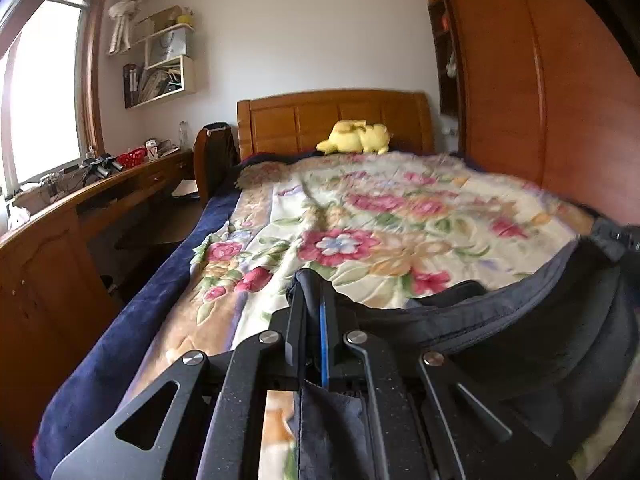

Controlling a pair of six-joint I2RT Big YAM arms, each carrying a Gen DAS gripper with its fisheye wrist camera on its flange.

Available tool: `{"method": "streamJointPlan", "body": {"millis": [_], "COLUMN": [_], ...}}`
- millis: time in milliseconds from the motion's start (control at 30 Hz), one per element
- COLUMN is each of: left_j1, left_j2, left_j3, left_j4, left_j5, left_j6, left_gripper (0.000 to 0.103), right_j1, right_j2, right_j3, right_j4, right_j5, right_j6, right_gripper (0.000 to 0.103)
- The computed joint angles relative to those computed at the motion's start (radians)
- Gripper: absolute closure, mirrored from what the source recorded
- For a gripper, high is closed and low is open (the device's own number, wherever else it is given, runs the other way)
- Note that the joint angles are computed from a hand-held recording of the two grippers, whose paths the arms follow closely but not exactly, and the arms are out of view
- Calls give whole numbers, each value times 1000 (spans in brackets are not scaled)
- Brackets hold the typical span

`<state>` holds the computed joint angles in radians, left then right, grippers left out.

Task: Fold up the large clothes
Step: 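Lift the hem with both tools and fold it over toward the collar, then open both tools and release the folded jacket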

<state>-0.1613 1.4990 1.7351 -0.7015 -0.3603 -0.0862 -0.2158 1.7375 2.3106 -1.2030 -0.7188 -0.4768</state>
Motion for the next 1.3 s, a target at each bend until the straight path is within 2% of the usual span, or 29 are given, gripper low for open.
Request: {"method": "streamJointPlan", "body": {"millis": [100, 233, 333, 400, 433, 467, 500, 567, 700, 833, 967, 1033, 1133, 1200, 1233, 1300], "left_j1": [15, 40, 46, 52, 54, 55, 55, 49, 28, -16, -44, -61, -79, -86, -87, -71], "left_j2": [72, 151, 165, 164, 157, 154, 142, 105, 30, -26, -59, -81, -114, -132, -148, -167], "left_j3": [63, 125, 122, 122, 116, 116, 105, 73, -4, -71, -117, -146, -191, -219, -245, -277], "left_j4": [-14, -50, -71, -88, -99, -104, -102, -96, -59, -35, -14, -1, 7, 12, 39, 63], "left_j5": [7, 22, 48, 73, 85, 93, 97, 106, 124, 120, 125, 111, 79, 74, 71, 121], "left_j6": [1, 5, -20, -36, -46, -49, -52, -56, -84, -126, -163, -157, -109, -75, -59, -62], "left_gripper": [98, 97, 96, 95, 91, 88, 84, 77, 68, 67, 67, 67, 67, 67, 67, 67], "right_j1": [40, 83, 113, 120, 122, 116, 111, 96, 68, 91, 122, 135, 135, 138, 139, 140], "right_j2": [74, 228, 272, 250, 225, 223, 237, 208, 96, 15, -49, -91, -112, -134, -146, -118], "right_j3": [95, 310, 367, 332, 292, 299, 335, 311, 146, 51, -4, -62, -116, -171, -197, -169], "right_j4": [-45, -147, -216, -194, -157, -155, -175, -169, -123, -156, -190, -157, -142, -103, -89, -125], "right_j5": [49, 106, 179, 207, 230, 223, 207, 187, 81, 62, 30, 54, 78, 130, 162, 202], "right_j6": [25, 83, 53, 35, 38, 37, 36, 24, -42, -131, -159, -154, -160, -158, -161, -165], "right_gripper": [97, 96, 93, 87, 72, 59, 55, 48, 47, 46, 46, 46, 45, 45, 45, 45]}}
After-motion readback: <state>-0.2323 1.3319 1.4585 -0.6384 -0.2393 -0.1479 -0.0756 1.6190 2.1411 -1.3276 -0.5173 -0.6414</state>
